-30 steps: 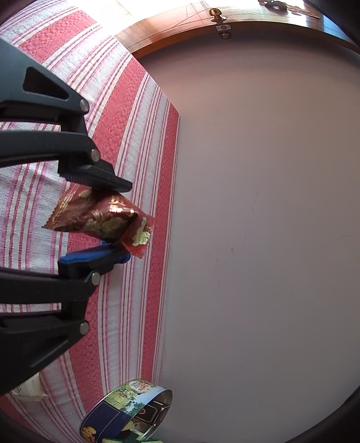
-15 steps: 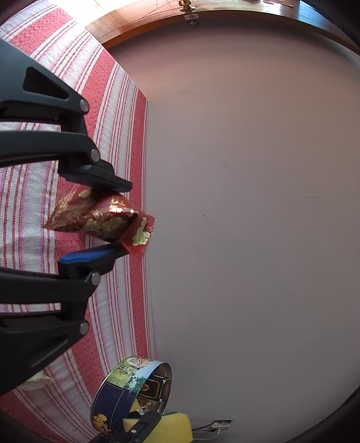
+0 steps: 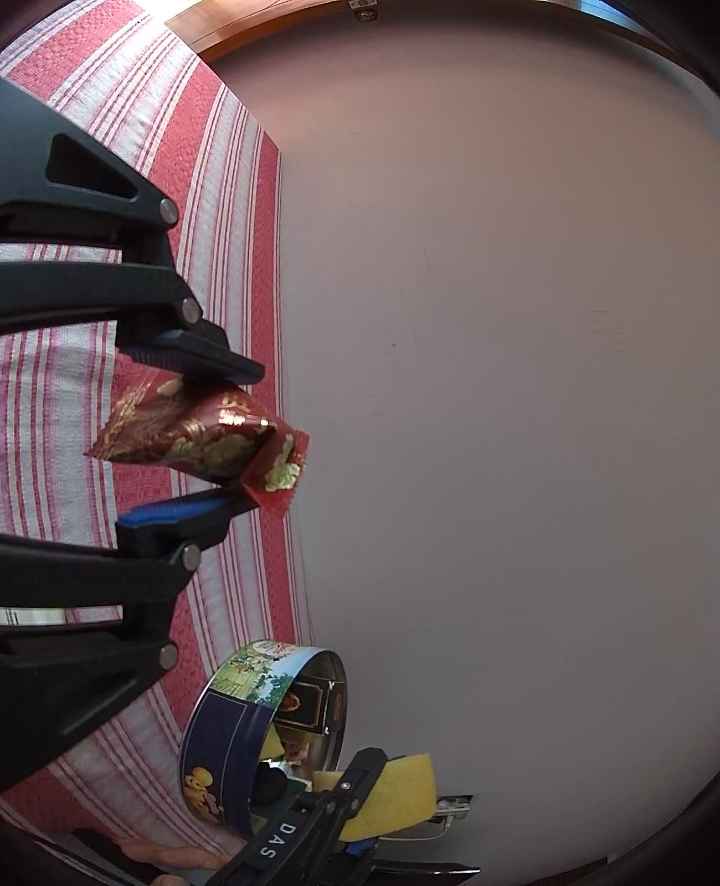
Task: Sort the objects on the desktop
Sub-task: 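Release the yellow sponge into the tin with the right gripper while the left gripper drops the red-gold packet in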
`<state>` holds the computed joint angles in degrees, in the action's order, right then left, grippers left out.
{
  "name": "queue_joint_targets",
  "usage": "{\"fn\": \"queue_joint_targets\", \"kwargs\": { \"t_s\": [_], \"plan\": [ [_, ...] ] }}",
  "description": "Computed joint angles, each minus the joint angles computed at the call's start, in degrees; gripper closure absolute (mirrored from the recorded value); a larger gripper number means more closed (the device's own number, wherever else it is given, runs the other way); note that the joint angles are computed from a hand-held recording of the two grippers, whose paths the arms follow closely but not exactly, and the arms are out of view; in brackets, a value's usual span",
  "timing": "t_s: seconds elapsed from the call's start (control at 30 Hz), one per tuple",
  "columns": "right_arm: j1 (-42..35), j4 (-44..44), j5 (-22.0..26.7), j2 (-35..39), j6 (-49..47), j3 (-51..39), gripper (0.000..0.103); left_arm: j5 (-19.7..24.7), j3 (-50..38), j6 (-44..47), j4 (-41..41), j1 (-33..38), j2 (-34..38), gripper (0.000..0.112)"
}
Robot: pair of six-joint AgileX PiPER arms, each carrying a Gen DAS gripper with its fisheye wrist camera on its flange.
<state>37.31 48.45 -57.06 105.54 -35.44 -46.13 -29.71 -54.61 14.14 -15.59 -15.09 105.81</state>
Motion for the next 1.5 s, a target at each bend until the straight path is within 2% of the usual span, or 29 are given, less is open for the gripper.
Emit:
{"fn": "queue_joint_targets", "kwargs": {
  "t_s": [0.1,0.3,0.47,0.57,0.7,0.83,0.93,1.2,1.5],
  "plan": [
    [-1.9,0.1,0.4,-0.2,0.1,-0.5,0.048,0.1,-0.9,3.5,-3.4,-3.9,0.4,0.075],
    [-8.8,-3.6,1.0,-1.1,1.8,1.1,0.048,2.6,-4.6,2.4,-4.5,-10.4,1.2,0.075],
    [-17.4,-8.4,0.9,-0.1,1.9,1.9,0.048,5.1,-11.7,5.8,-9.1,-15.9,5.0,0.075],
    [-22.4,-9.3,3.9,-0.2,3.1,0.7,0.048,8.4,-17.6,7.8,-12.1,-18.7,8.4,0.075],
    [-27.8,-11.6,9.8,-0.4,6.3,-1.3,0.048,11.6,-25.8,17.5,-22.3,-22.3,13.0,0.075],
    [-29.4,-11.9,14.4,1.8,8.6,-5.0,0.048,13.2,-32.7,28.0,-34.1,-24.9,16.9,0.075],
    [-29.8,-9.9,14.9,2.9,6.5,-6.6,0.048,13.5,-36.9,35.4,-41.6,-26.3,19.2,0.075],
    [-32.6,-12.6,17.1,1.4,10.5,-5.7,0.048,14.6,-46.9,54.7,-62.0,-27.0,24.7,0.075],
    [-34.2,-13.3,20.7,2.5,12.3,-7.7,0.048,15.6,-52.0,63.8,-71.4,-26.6,27.6,0.075]
  ]
}}
